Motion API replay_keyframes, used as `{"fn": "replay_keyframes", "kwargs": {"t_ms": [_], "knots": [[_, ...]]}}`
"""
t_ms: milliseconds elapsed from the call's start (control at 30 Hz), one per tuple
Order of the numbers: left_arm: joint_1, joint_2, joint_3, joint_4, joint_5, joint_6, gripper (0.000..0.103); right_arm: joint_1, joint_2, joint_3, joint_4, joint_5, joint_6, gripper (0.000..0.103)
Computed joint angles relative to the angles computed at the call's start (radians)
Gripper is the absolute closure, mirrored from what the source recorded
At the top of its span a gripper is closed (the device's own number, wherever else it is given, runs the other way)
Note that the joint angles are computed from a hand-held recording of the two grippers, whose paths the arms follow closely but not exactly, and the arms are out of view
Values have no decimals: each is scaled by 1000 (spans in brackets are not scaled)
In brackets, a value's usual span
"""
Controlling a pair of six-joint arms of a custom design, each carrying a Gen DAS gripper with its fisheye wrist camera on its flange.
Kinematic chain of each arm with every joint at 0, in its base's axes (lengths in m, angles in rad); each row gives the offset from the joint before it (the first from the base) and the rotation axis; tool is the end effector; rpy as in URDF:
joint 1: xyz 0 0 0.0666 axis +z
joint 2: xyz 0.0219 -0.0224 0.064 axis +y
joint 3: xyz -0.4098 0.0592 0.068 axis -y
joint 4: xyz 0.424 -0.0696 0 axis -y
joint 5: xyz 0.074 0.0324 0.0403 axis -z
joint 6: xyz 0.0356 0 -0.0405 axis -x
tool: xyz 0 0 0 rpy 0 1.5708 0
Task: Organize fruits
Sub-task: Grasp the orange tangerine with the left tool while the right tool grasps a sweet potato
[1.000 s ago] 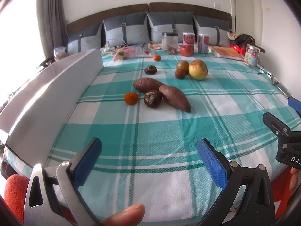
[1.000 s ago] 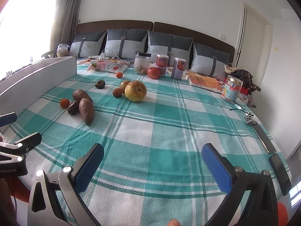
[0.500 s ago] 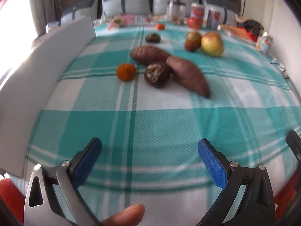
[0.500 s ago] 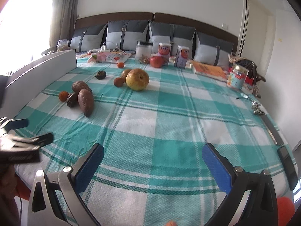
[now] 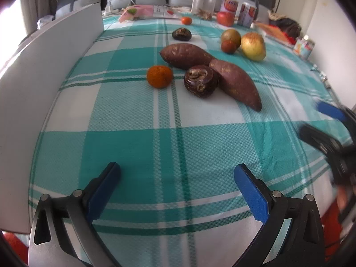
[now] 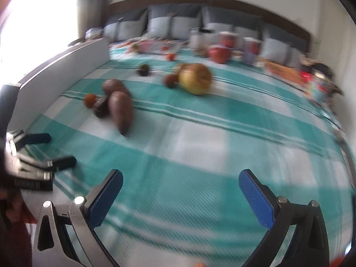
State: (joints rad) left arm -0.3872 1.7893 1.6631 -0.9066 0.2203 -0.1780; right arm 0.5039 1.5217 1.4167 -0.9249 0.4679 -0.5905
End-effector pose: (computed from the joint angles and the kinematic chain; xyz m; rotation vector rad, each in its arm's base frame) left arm 0.6018 -0.2543 0.3691 0.8032 2.4811 -0.3617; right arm 0.4858 0.2491 0.4080 0.2669 2.4328 -0.1447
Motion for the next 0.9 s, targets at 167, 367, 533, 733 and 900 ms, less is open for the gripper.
{"fn": "replay_keyframes", "kwargs": {"t_ms": [167,367,533,733,900], "knots": [[-4,-1,-11,29,-46,-14,1,-57,180,221,-16,-193,181,24],[-7,-7,-25,49,-60,-33,1,-92,317,377,-118,-272,232,63],[4,4,4,12,-24,1,1,-98,221,250,-77,-249,173,63],[47,114,197,-44,147,156,3,-141,39,18,-53,-129,34,63],[27,248,404,-106,75,79,6,-161,-37,-77,-4,-122,-14,63]]}}
